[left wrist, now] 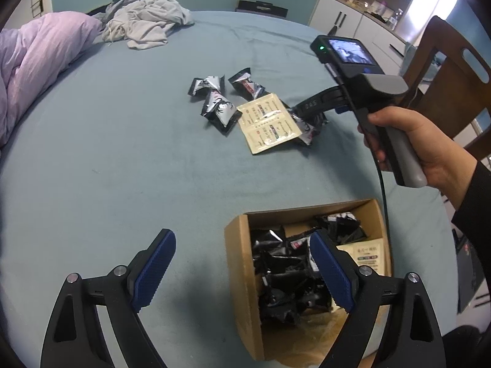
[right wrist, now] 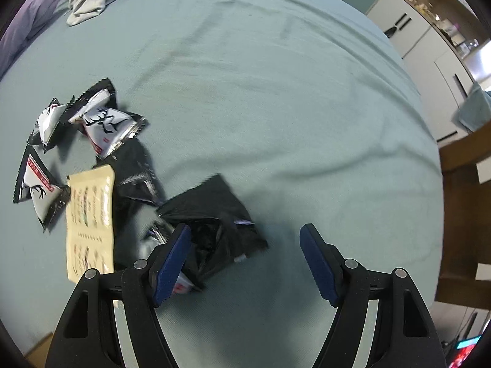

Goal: Organize snacks
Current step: 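Reach the right gripper to the pile and grasp a black packet, then grasp a tan paper sachet with the left gripper while the right gripper holds its black packet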

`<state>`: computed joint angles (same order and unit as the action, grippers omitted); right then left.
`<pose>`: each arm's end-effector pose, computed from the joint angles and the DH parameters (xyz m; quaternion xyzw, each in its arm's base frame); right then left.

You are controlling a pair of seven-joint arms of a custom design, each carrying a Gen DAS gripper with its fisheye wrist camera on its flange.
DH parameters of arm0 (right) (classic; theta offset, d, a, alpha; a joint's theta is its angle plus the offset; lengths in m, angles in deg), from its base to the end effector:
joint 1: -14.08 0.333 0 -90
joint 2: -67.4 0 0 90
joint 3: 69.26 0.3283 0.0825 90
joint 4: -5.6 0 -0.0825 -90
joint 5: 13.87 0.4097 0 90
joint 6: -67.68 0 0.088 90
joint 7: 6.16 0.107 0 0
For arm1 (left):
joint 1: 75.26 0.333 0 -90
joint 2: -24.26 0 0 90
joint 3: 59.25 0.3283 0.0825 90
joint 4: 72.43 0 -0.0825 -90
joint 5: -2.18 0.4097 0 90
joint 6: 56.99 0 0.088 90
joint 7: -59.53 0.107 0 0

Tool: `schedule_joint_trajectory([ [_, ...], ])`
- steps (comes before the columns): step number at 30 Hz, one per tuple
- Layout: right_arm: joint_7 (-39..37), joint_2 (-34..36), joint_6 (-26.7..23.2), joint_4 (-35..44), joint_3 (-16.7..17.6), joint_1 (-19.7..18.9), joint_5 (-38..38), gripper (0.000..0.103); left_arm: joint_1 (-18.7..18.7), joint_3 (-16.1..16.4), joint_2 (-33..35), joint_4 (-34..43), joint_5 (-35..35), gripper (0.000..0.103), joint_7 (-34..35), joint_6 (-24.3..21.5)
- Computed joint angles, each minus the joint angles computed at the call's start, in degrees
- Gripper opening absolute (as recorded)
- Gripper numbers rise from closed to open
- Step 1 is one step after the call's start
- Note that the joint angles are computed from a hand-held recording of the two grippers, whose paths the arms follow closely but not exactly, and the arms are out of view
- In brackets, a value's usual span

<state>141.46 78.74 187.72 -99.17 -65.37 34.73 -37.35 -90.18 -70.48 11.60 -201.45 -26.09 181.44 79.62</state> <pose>0.5970 0.2489 0.4354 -0.5503 0.8161 -0.1750 0.0224 0.4746 -0.2429 0.4920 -0.4024 0.8819 -0.2453 0.0101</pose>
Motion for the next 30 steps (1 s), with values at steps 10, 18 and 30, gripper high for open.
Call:
schedule_joint_trajectory([
  [10, 8.86, -7.45, 5.24, -10.34, 0.45, 1.07, -6.23, 0.043, -0.27, 0.02, 0.14, -0.18, 0.61, 0.091, 0.54, 1.35],
  [18, 22.04, -34.51, 9.02, -30.50, 7.80, 2.62, -4.51, 0.043, 0.07, -0.93, 1.31, 0.48, 3.46, 0.091, -1.24, 4.74],
  [30, 38.80, -45.35, 4.32, -38.04, 17.94, 9.49, -1.36, 0.043, -1.04, -3.86, 13.01, 10.45, 19.37, 0.091, -11.10, 11.14],
])
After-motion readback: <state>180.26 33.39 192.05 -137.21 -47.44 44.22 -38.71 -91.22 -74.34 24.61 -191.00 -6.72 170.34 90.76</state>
